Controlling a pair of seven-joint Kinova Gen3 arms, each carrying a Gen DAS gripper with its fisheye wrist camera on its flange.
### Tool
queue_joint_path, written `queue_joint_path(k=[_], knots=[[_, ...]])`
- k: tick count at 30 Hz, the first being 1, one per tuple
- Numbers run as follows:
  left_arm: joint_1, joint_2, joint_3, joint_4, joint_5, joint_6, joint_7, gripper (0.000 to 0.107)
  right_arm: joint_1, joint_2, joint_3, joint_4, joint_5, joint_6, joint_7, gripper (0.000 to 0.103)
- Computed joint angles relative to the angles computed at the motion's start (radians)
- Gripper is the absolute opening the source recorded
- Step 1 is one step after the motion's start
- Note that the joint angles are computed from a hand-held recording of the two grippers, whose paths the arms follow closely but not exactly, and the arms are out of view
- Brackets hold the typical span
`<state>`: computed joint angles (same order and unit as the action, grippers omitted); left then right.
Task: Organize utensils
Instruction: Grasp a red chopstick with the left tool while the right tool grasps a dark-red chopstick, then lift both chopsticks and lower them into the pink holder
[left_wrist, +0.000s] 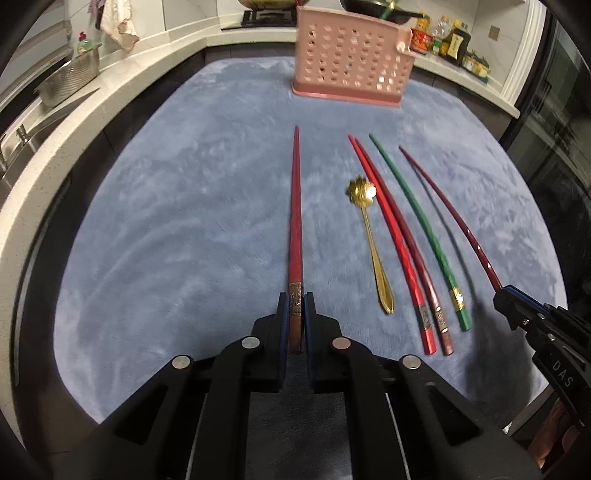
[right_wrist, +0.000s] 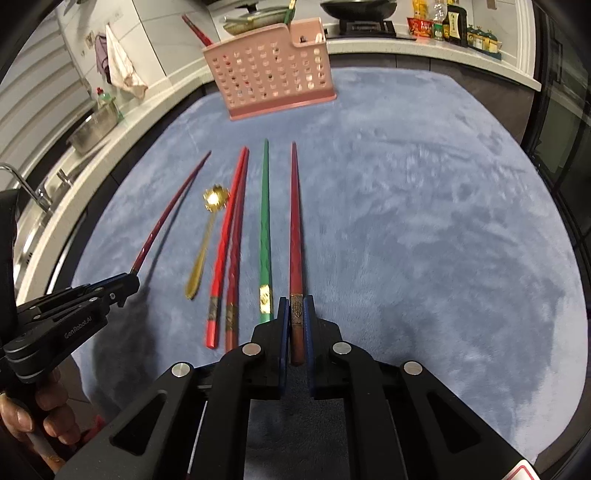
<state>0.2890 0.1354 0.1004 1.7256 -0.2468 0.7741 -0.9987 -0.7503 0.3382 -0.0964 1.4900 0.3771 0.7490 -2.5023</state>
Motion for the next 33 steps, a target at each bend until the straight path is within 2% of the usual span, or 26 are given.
queue_joint_path(k=[8,18,28,33], knots=[[-0.031,-0.06,-0.004,-0.028,0.0,0.007,-0.007,0.007,-0.011,-0.054,0.009,-0.018,0.068,0.003,-0.053,0.007],[-0.077,-0.106,0.001,-0.095,-0.029,0.018,-0.019,0.007,0.028,-0.108,0.003,-0.071,0.142,0.005,-0.091,0.007],[-0.095,-0.088,-0.003,-0.213,-0.09,0.024,-0.018,0.007,0.04,-0.099,0.012,-0.166,0.216,0.01,-0.075,0.007],[-0.098,-0.054,-0.015,-0.294,-0.094,0.023,-0.031,0.007,0.051,-0.078,0.02,-0.22,0.212,0.006,-0.044,0.007]])
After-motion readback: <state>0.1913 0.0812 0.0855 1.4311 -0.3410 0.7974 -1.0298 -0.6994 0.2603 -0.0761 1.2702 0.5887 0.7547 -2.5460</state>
